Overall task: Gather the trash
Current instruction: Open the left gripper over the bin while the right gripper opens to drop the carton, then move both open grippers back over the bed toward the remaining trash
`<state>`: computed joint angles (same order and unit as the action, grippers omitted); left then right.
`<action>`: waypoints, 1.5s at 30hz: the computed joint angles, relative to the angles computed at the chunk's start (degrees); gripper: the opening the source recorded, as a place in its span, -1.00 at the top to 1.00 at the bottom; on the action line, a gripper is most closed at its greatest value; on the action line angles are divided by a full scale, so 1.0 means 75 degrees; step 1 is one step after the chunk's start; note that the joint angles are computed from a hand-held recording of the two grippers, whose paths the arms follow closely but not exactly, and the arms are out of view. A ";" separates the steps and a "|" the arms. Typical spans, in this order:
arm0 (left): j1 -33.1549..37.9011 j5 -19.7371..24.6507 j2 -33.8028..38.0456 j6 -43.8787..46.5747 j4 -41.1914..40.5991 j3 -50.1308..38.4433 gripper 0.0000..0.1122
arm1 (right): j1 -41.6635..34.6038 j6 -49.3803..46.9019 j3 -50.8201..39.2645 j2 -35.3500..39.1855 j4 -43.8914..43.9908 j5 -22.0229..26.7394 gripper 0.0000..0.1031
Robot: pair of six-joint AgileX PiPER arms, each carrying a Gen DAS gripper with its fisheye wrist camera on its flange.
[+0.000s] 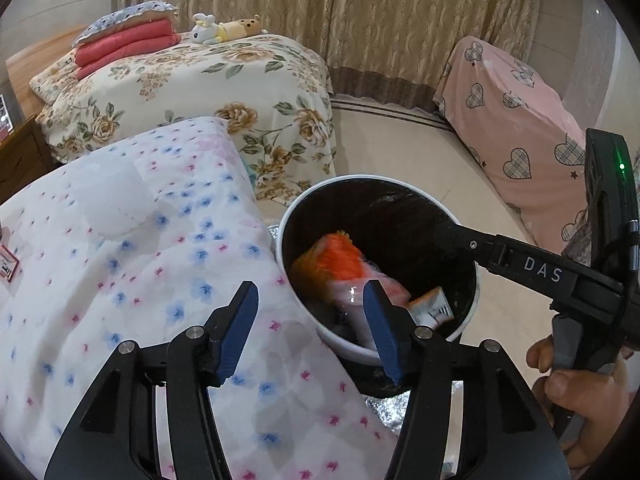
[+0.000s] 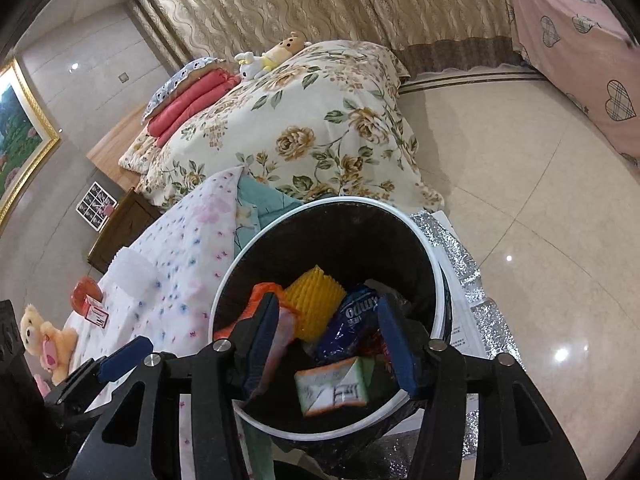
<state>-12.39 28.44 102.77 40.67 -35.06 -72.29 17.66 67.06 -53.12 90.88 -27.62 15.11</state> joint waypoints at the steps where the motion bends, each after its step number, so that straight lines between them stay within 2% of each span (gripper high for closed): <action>1: 0.0064 0.0007 -0.0050 0.0088 -0.0103 0.0062 0.01 | 0.0010 -0.0058 -0.0008 0.0003 0.0068 -0.0006 -0.10; 4: 0.0242 -0.0032 -0.0225 0.0261 -0.0316 0.0299 -0.01 | 0.0105 -0.0034 0.0030 -0.0030 0.0122 -0.0078 -0.23; 6: 0.0402 -0.0015 -0.0305 0.0356 -0.0435 0.0401 -0.04 | 0.0228 0.0164 0.0050 -0.0054 -0.0014 -0.0130 -0.45; 7: 0.0520 -0.0010 -0.0369 0.0412 -0.0505 0.0479 -0.04 | 0.0245 0.0133 0.0039 -0.0058 0.0011 -0.0161 -0.50; 10: 0.0840 0.0034 -0.0511 0.0673 -0.0786 0.0675 -0.06 | 0.0466 0.0528 -0.0035 -0.0043 -0.0357 -0.0108 -0.55; 12: 0.1081 0.0012 -0.0617 0.0832 -0.0945 0.0841 -0.07 | 0.0577 0.0387 -0.0106 0.0001 -0.0152 -0.0199 -0.63; 21: 0.2470 0.0106 -0.0811 0.1501 -0.1680 0.1312 -0.09 | 0.1474 0.0553 -0.0849 0.0460 -0.0507 -0.0018 -0.70; 32: 0.3895 0.0155 -0.0541 0.1731 -0.1946 0.1185 -0.11 | 0.2270 -0.0812 -0.2228 0.1606 0.0506 0.0175 -0.71; 38: 0.4180 0.0062 -0.0153 0.1214 -0.1576 0.0714 -0.18 | 0.2398 -0.1776 -0.3045 0.2247 0.1259 0.0395 -0.71; 45: 0.4189 -0.0032 0.0482 -0.0074 -0.0606 -0.0148 -0.22 | 0.2296 -0.2887 -0.4186 0.3012 0.2052 0.0805 -0.71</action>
<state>19.04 28.20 106.39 40.11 -39.61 -73.40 34.87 45.41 -84.51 113.47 -12.23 21.15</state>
